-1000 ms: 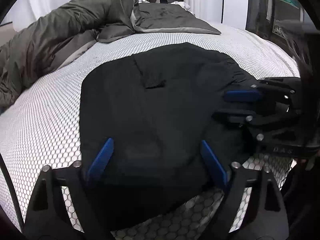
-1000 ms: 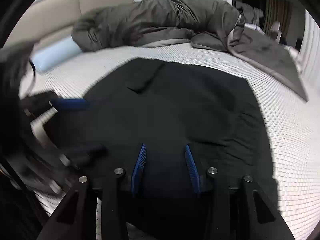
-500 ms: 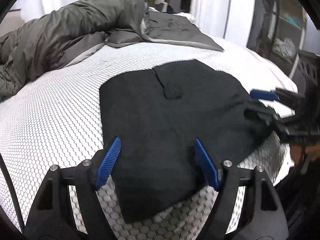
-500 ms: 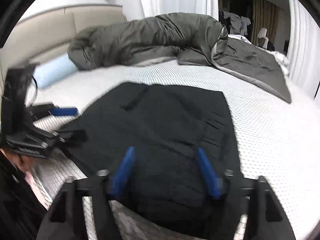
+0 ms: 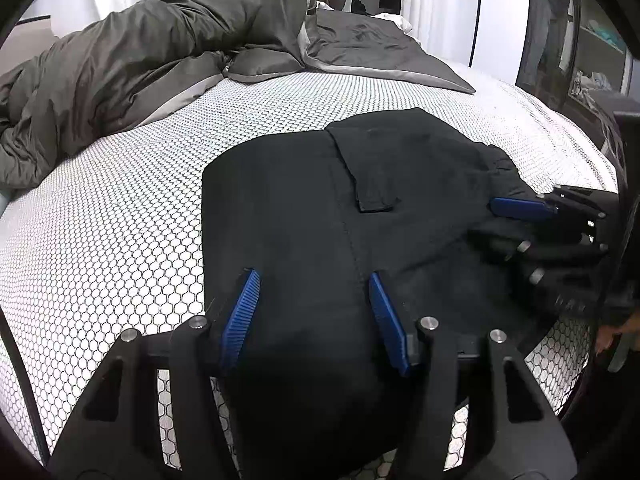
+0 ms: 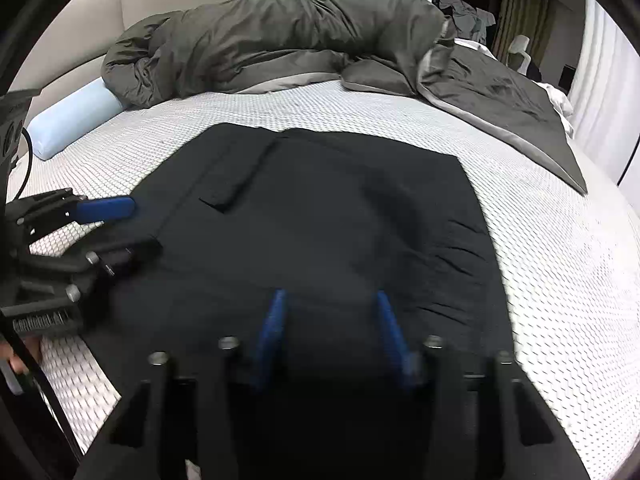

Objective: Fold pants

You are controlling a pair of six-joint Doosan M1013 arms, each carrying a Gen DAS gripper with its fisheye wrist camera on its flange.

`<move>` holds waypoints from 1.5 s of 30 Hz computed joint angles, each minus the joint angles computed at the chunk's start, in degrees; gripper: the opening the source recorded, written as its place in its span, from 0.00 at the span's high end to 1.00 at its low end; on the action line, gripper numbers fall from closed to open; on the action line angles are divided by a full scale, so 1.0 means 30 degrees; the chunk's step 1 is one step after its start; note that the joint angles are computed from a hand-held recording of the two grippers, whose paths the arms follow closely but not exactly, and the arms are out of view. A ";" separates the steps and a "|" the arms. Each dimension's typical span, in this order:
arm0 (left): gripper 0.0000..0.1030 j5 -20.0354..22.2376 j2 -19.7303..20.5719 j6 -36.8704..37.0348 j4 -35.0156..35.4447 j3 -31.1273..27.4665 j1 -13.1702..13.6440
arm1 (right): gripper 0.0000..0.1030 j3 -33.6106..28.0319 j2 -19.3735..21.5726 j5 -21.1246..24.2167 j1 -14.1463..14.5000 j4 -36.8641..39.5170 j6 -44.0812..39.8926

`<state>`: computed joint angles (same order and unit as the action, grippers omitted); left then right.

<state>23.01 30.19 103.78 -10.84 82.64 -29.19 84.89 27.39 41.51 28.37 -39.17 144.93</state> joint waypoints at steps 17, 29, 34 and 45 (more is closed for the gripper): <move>0.43 -0.0103 -0.0755 0.3770 -0.2344 0.1204 -0.0036 | 0.58 0.2092 -0.1482 -0.2192 0.0259 0.0561 -0.3028; 0.31 -0.0813 -0.1385 0.2390 -0.3985 0.1023 0.0803 | 0.42 0.3339 -0.2840 -0.3806 -0.0070 -0.3569 0.3352; 0.31 0.1386 0.0233 -0.0534 0.1155 -0.2182 0.0166 | 0.42 0.0217 -0.1085 -0.3022 -0.0910 0.1738 -0.1905; 0.25 0.4610 0.2880 -0.0214 0.0693 -0.5678 0.0371 | 0.51 -0.3671 0.1634 0.2264 -0.1912 0.6198 -0.9160</move>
